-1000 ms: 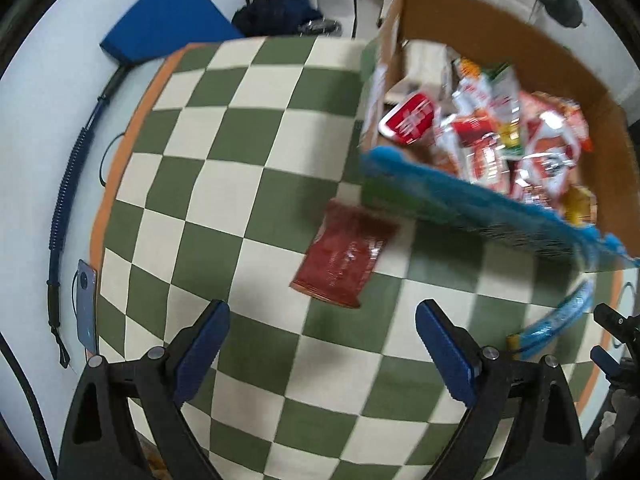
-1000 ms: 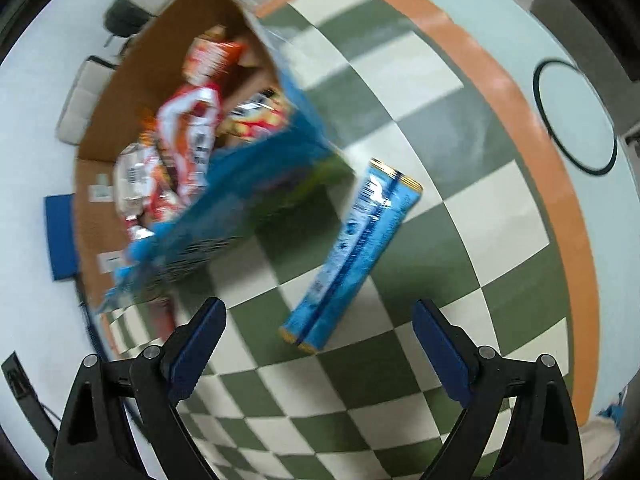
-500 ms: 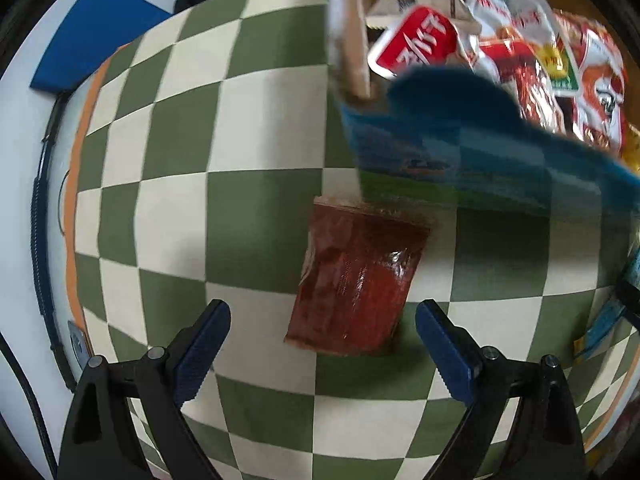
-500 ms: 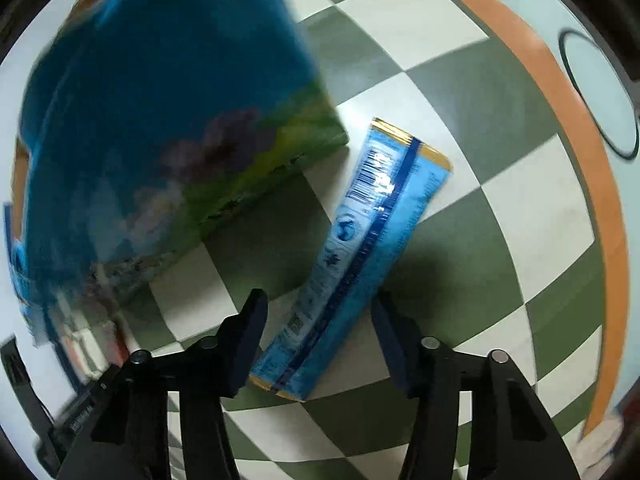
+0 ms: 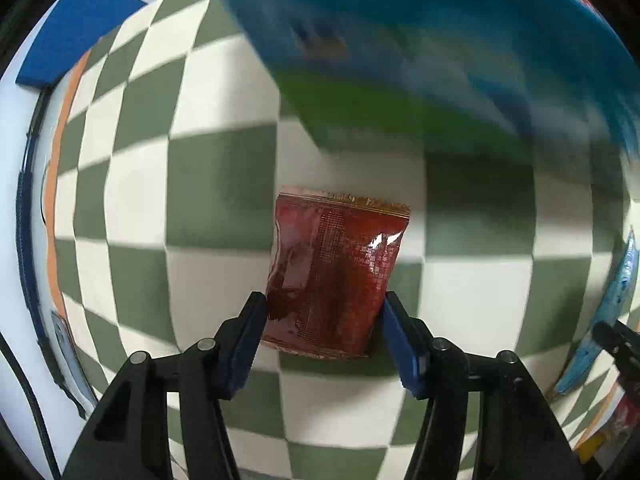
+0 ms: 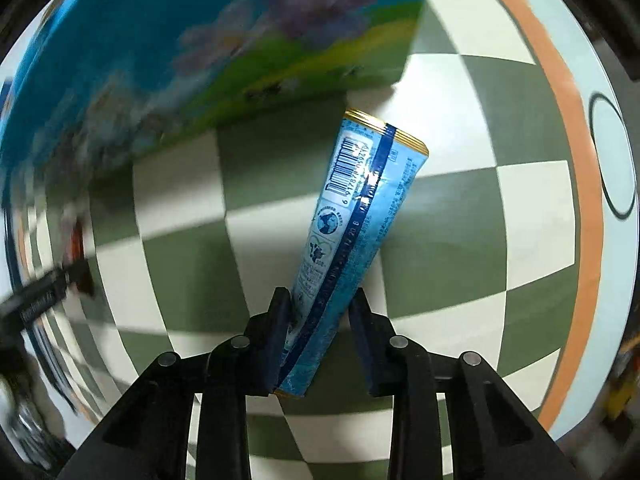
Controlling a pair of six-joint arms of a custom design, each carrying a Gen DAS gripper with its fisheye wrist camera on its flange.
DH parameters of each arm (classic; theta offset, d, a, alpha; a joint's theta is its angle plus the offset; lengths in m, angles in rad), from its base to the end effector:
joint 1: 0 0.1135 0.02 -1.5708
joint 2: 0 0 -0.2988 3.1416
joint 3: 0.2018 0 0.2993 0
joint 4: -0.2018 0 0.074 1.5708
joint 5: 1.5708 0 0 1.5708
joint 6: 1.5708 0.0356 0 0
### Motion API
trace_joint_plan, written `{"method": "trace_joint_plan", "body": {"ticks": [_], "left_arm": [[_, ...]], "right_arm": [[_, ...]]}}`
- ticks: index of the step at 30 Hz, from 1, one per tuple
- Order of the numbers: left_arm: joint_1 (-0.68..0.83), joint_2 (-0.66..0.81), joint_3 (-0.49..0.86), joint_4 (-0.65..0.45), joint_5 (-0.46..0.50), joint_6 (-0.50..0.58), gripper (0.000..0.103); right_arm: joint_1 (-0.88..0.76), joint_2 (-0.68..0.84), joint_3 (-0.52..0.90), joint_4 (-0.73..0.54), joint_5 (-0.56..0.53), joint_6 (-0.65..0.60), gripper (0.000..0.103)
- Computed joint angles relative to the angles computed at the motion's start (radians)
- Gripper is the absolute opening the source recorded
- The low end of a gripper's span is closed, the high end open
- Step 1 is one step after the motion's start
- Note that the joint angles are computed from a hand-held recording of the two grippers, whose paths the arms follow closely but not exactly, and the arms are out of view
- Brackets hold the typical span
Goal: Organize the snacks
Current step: 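Grasp the red-brown square packet with left tool while right grasps blue stick packet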
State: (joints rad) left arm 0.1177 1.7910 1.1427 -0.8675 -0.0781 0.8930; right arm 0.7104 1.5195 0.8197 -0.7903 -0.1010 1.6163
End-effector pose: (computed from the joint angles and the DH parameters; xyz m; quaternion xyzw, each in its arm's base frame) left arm 0.3584 0.0452 0.1665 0.3766 0.9251 0.0474 0.0052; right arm 0.2072 0.1830 0.1599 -0.4349 -0.8982 -0.0570 0.0303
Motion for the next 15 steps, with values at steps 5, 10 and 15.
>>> {"method": "trace_joint_plan", "body": {"ticks": [5, 10, 15], "left_arm": [[0.075, -0.105, -0.116, -0.051, -0.002, 0.061, 0.056], [0.153, -0.201, -0.219, -0.087, -0.017, 0.119, 0.056], [0.165, -0.232, -0.266, -0.053, -0.036, 0.126, 0.056]], "right_arm": [[0.075, 0.040, 0.036, -0.004, -0.049, -0.044, 0.030], [0.152, 0.048, 0.025, 0.017, -0.086, -0.018, 0.030], [0.173, 0.008, -0.029, 0.063, -0.101, 0.055, 0.032]]}}
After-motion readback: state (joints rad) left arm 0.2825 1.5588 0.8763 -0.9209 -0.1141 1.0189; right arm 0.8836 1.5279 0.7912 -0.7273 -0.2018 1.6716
